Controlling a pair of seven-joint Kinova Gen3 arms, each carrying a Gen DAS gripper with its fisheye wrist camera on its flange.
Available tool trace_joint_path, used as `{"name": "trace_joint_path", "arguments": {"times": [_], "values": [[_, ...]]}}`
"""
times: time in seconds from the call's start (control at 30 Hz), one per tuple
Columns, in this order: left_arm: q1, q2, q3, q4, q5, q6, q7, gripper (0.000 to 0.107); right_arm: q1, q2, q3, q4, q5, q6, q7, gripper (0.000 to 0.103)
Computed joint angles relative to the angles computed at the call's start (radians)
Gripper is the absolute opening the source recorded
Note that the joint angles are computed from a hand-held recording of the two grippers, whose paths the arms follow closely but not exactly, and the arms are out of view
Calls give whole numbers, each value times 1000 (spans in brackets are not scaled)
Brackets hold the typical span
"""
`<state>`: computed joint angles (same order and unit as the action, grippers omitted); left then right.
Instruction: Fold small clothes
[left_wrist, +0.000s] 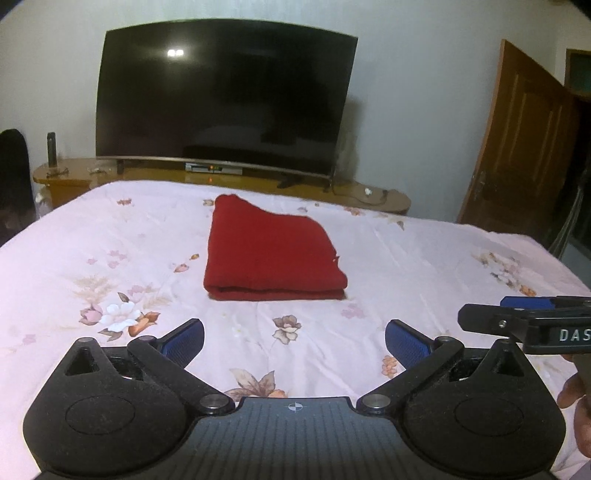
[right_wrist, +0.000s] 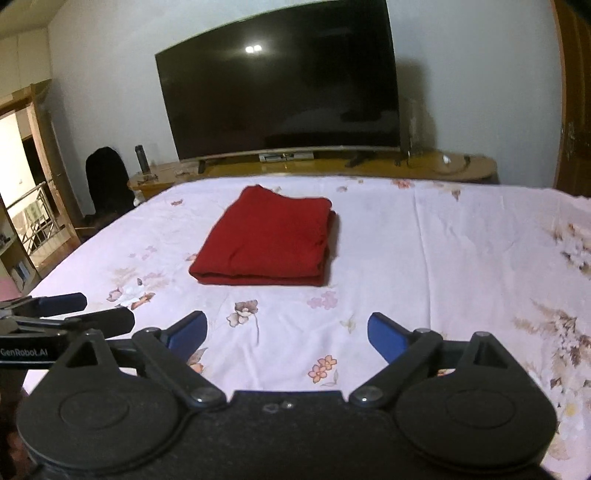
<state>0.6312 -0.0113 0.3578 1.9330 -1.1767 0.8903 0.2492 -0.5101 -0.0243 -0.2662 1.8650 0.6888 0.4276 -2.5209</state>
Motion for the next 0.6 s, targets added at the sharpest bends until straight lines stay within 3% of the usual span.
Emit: {"name": "trace_joint_path", "arguments": {"times": [0.23, 0.6], "values": [[17, -20, 24, 8, -5, 54, 33, 103, -3, -9, -20, -2, 66, 14, -57, 94], [-11, -37, 28, 27, -18, 22, 36, 103, -37, 3, -25, -14, 131, 31, -117, 95]]}}
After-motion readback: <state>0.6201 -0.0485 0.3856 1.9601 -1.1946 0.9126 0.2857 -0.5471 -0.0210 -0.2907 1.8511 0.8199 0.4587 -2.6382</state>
